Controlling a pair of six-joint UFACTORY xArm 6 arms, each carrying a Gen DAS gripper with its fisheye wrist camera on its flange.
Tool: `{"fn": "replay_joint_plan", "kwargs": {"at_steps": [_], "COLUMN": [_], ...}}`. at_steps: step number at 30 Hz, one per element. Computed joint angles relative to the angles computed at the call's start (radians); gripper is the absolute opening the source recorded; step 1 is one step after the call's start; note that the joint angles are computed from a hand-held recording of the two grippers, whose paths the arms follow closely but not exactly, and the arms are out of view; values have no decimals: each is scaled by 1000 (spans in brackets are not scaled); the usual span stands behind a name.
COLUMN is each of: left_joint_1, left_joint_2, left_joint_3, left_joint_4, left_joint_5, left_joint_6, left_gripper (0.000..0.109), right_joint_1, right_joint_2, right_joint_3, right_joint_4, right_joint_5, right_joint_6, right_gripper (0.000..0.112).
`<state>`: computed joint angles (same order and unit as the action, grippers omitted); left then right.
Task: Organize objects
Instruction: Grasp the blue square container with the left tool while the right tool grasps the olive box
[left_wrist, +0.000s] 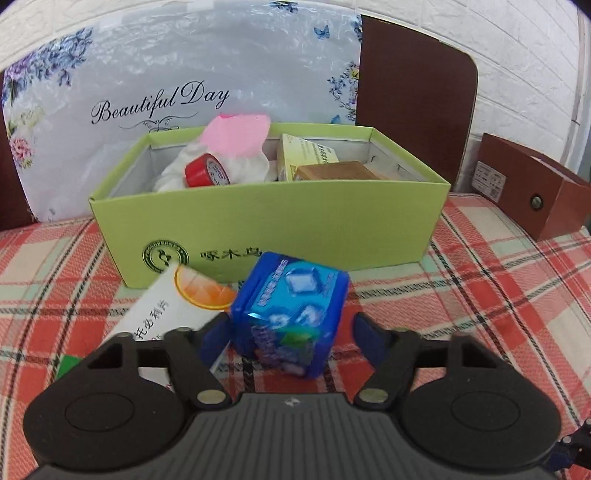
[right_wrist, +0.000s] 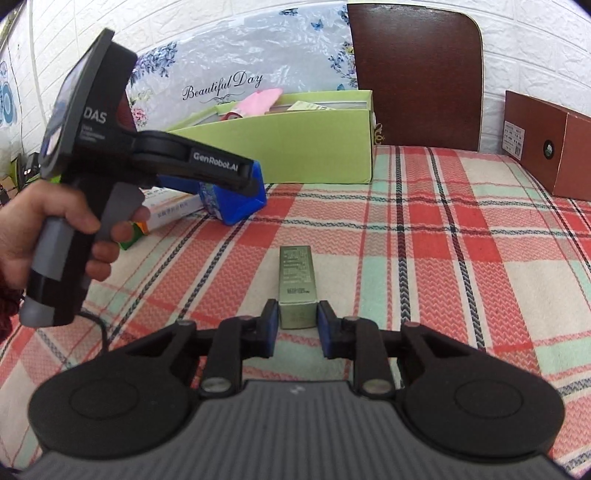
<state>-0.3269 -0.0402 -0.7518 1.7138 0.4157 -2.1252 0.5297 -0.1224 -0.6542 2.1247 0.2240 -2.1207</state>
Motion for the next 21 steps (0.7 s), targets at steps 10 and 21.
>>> {"fn": "replay_joint_plan", "kwargs": {"at_steps": [10, 21], "left_joint_1": [-180, -222], "left_joint_2": [-206, -229], "left_joint_3": [209, 232], "left_joint_4": [-172, -169], "left_joint_5": [92, 144], "left_joint_6": [-33, -103], "left_gripper": [60, 69], "right_joint_1": [6, 16], "right_joint_2": [-59, -46], "right_joint_3": [69, 42], "right_joint_4": [-51, 32], "right_joint_5": [5, -17], "right_joint_6": [36, -41], "right_gripper": [23, 30]}}
